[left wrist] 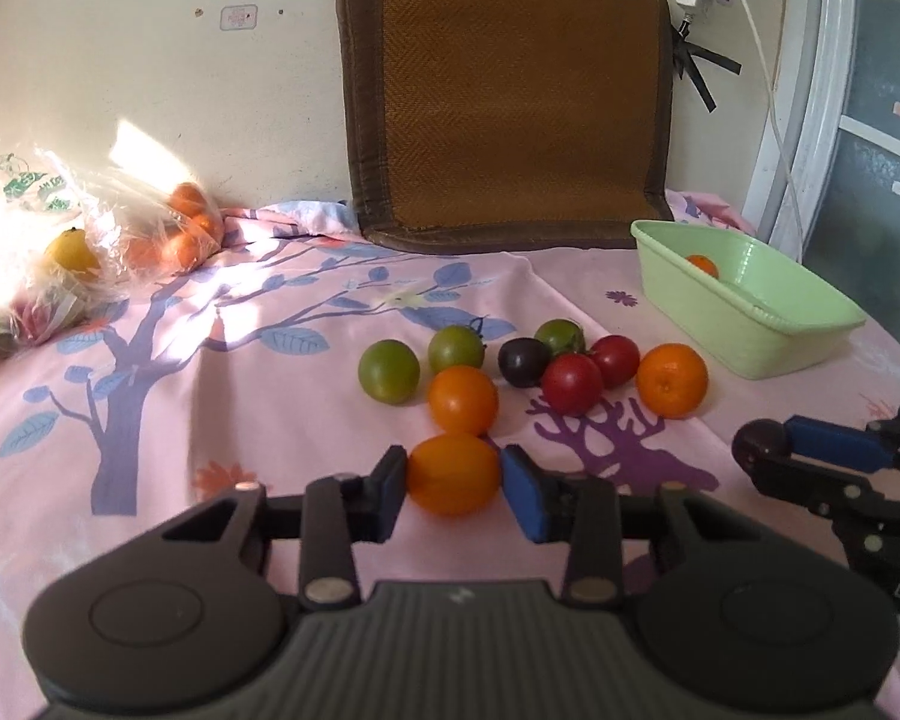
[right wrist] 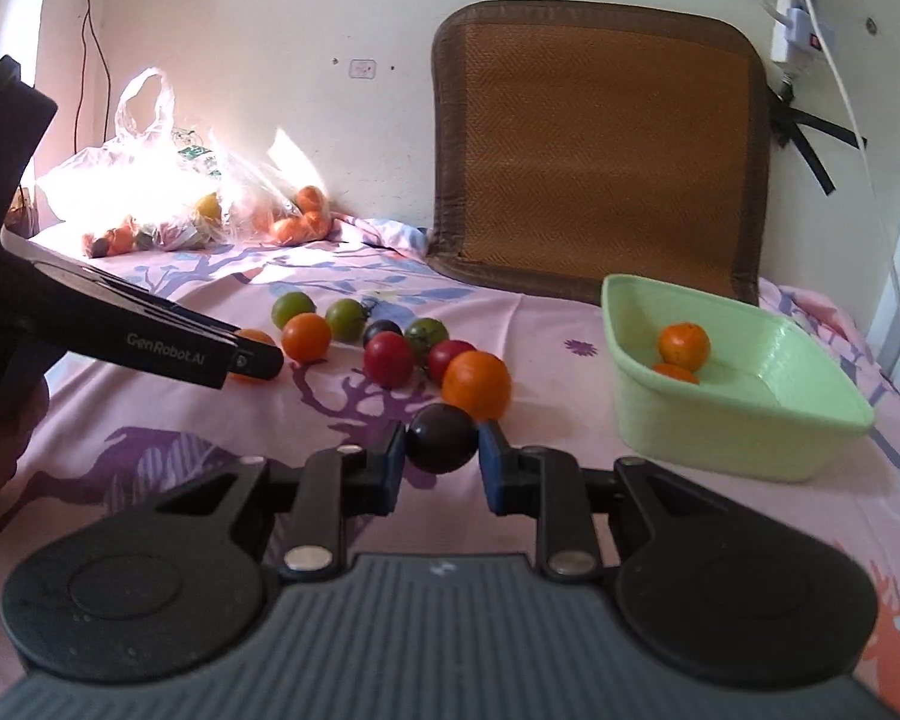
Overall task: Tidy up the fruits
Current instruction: 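Grasp a dark purple tomato with the right tool while the left tool grasps a mandarin, then carry the purple tomato and mandarin to the green bowl and release both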
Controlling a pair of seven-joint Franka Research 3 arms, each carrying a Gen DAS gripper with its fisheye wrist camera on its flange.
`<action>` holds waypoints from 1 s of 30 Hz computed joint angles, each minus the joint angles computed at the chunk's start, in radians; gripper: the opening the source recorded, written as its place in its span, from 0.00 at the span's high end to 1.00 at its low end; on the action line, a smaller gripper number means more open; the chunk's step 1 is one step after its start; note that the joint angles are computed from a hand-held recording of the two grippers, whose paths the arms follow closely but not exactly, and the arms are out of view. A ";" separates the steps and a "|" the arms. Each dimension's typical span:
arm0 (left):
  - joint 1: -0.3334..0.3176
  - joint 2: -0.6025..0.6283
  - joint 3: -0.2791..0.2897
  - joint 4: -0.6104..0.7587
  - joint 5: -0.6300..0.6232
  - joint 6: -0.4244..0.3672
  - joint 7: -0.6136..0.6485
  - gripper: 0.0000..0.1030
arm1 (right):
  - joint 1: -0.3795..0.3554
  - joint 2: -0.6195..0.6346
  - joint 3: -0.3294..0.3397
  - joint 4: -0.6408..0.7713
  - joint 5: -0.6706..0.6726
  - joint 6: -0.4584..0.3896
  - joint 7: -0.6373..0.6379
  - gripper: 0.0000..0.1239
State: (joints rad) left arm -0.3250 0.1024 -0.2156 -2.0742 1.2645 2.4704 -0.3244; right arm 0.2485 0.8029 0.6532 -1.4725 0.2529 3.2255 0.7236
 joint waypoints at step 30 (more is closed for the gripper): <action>-0.138 0.311 0.082 0.493 0.012 0.045 0.240 0.66 | -0.218 0.156 0.285 0.023 0.034 0.202 -0.073 0.76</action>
State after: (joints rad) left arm -0.4635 0.4135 -0.1341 -1.5808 1.2764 2.5156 -0.0842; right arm 0.0308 0.9585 0.9379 -1.4493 0.2864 3.4275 0.6503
